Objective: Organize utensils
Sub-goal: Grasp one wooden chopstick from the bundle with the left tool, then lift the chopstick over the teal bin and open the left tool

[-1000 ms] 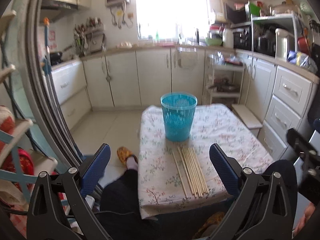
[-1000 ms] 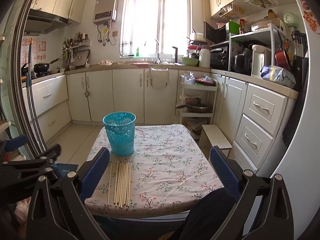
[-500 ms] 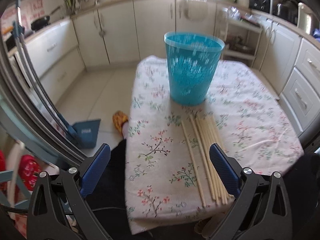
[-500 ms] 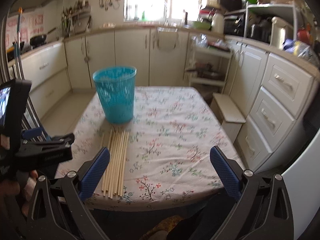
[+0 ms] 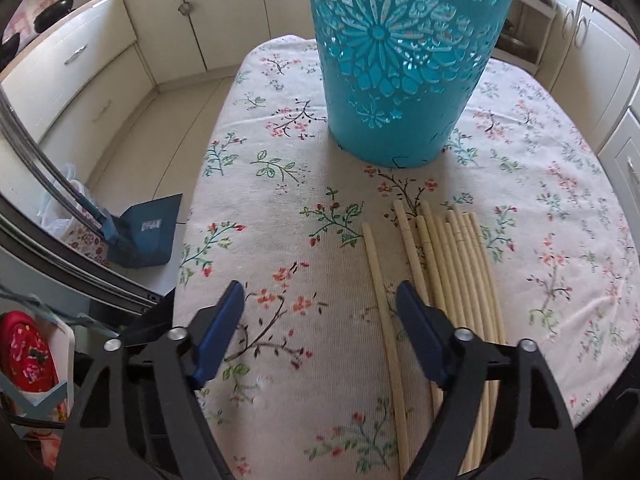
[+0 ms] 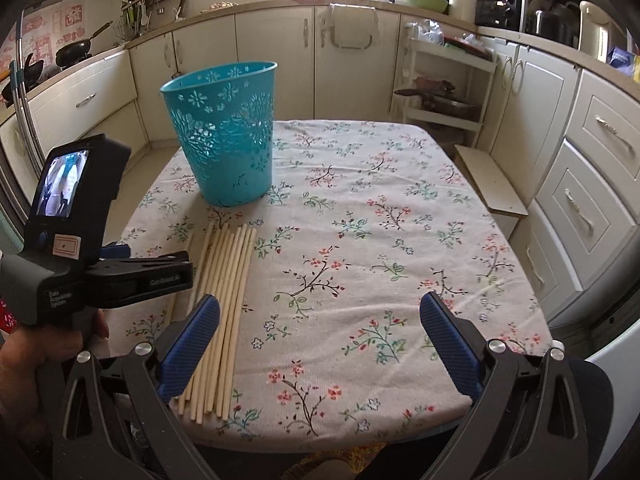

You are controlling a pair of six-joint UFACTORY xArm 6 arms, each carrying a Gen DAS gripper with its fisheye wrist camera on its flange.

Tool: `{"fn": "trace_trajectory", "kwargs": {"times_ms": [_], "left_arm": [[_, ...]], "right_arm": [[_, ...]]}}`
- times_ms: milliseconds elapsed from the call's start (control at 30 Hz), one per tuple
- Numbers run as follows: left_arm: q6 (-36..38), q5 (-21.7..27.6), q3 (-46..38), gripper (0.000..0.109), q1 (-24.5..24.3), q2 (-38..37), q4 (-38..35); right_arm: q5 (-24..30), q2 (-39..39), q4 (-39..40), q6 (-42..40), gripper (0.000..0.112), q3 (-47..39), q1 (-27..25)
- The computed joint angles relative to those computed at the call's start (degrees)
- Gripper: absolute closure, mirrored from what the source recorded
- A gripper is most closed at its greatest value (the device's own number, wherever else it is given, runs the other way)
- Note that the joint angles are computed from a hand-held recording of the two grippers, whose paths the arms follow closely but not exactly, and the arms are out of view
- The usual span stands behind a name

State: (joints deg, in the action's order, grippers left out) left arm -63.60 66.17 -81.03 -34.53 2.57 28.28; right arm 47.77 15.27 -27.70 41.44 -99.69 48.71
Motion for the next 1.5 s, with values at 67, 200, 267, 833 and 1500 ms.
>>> {"fn": "trace_trajectory", "kwargs": {"times_ms": [67,200,267,833,1500], "left_arm": [[0.06,-0.77,-0.01,0.044,0.35,0.45,0.05],[0.61,-4.15,0.86,0.067,0.66,0.38,0.67],[1.88,-5.90,0.95,0.094,0.50,0.55,0.63],[3.98,-22.91,-4.78,0.104,4.26,-9.33,2.59],[-9.43,-19.12,-41.07,0.104,10.90,20.35,26.50]], "right_arm": [[-0.62,0.77,0.65,-0.50,0.016,-0.50,-0.42],[-1.52,1.86,1.35,-1.05,0.016,-1.28,-0.95],[-1.85,2.35,1.70,-1.25,0.016,-1.61,-1.17],[-3.93,3.56,5.96,-2.88,0.016,0.19,-2.56],[-8.53,5.18,11.79,-7.95,0.018,-0.04,-3.37]]}}
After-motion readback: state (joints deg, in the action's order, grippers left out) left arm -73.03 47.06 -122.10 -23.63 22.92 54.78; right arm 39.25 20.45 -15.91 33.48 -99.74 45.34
